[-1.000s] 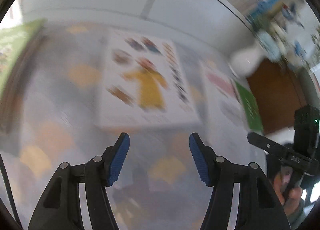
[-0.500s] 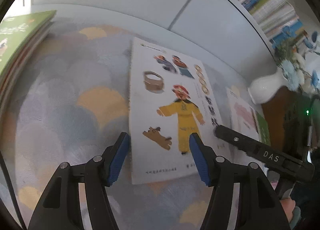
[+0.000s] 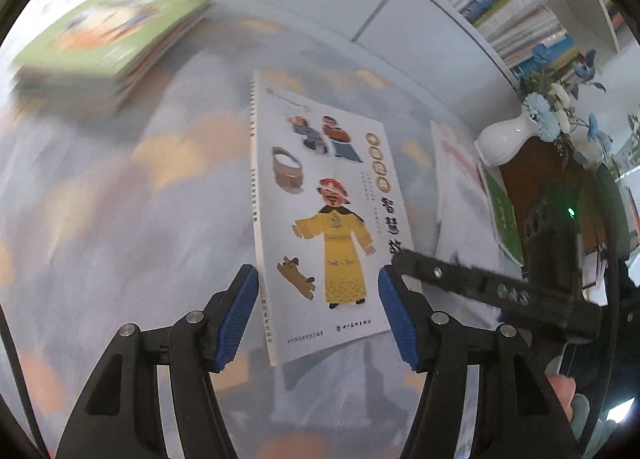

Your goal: Organize books

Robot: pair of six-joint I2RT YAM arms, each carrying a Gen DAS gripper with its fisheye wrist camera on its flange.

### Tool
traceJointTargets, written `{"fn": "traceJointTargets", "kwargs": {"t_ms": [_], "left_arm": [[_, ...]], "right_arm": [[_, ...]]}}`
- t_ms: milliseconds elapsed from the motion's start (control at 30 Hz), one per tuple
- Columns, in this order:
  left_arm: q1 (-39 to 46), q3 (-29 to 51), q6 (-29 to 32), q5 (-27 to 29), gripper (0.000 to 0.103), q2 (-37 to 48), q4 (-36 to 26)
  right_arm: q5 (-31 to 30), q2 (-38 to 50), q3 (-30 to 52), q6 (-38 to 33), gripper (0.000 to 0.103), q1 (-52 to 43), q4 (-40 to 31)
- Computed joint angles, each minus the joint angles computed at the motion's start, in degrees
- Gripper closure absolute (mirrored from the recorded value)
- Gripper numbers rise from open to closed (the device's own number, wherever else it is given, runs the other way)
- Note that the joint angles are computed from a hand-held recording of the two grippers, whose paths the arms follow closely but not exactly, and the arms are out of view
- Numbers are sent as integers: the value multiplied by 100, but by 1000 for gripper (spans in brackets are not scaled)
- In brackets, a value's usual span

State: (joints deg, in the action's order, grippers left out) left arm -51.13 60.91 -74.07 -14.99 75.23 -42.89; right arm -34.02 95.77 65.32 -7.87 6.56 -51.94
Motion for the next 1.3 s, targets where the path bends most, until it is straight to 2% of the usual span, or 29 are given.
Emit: {"fn": "traceJointTargets", "kwargs": {"t_ms": [100, 167, 267, 333, 367, 400, 433, 500, 600, 667, 767, 800, 833, 933, 1000, 1100, 1133, 1200, 1300], "left_arm": [[-394, -365, -650, -419, 52, -329, -103], [-421, -682, -982, -349, 56, -479, 90], [-609, -928, -1392, -452, 58, -576, 180], [-769, -1044, -1577, -544, 58, -618, 253], [-850, -1045, -1663, -575, 58, -591, 219], [-878, -1041, -1688, -539, 61, -542, 195], [-965, -1009, -1746, -568, 71, -466, 93], [-1030, -829, -1708, -628, 74, -263, -160], [-948, -874, -1616, -532, 74, -361, -48], [-1067, -1156, -1655, -803, 74, -888, 324], [-1346, -1923, -1607, -1405, 74, -2090, 1697], [-1335, -1992, -1540, -1433, 74, -2208, 1927], [-1239, -1936, -1401, -1340, 74, -2150, 2027], [-914, -1390, -1100, -1048, 74, -1376, 1423], [-738, -1397, -1159, -921, 74, -1145, 1338], [-522, -1699, -1332, -676, 82, -1151, 1598], [-487, -1771, -1392, -626, 83, -1178, 1654], [-462, -1872, -1545, -556, 83, -1183, 1770], [-419, -1842, -1501, -374, 83, -980, 2021]], "right_arm": [[53, -618, -631, -272, 46, 277, -109], [295, -1042, -977, -239, 46, 541, 43], [697, -1266, -1050, -237, 46, 809, 51], [677, -1227, -988, -332, 49, 731, -65], [683, -1187, -961, -268, 52, 712, -28], [768, -1262, -1042, -104, 61, 749, 93], [873, -1411, -1170, 9, 66, 680, 180], [795, -1559, -1380, 83, 68, 503, 213], [830, -1767, -1622, 303, 68, 639, 402], [948, -1886, -1724, 353, 67, 803, 499], [830, -1897, -1811, 459, 67, 803, 621], [679, -1857, -1812, 425, 67, 681, 601], [501, -1793, -1800, 384, 67, 534, 570], [162, -1673, -1788, 363, 67, 277, 521], [162, -1670, -1786, 401, 67, 313, 547], [238, -1720, -1801, 416, 67, 419, 574], [208, -1706, -1795, 392, 64, 386, 553], [-28, -1570, -1724, 325, 55, 267, 458], [-401, -1283, -1578, 404, 53, 80, 323]]}}
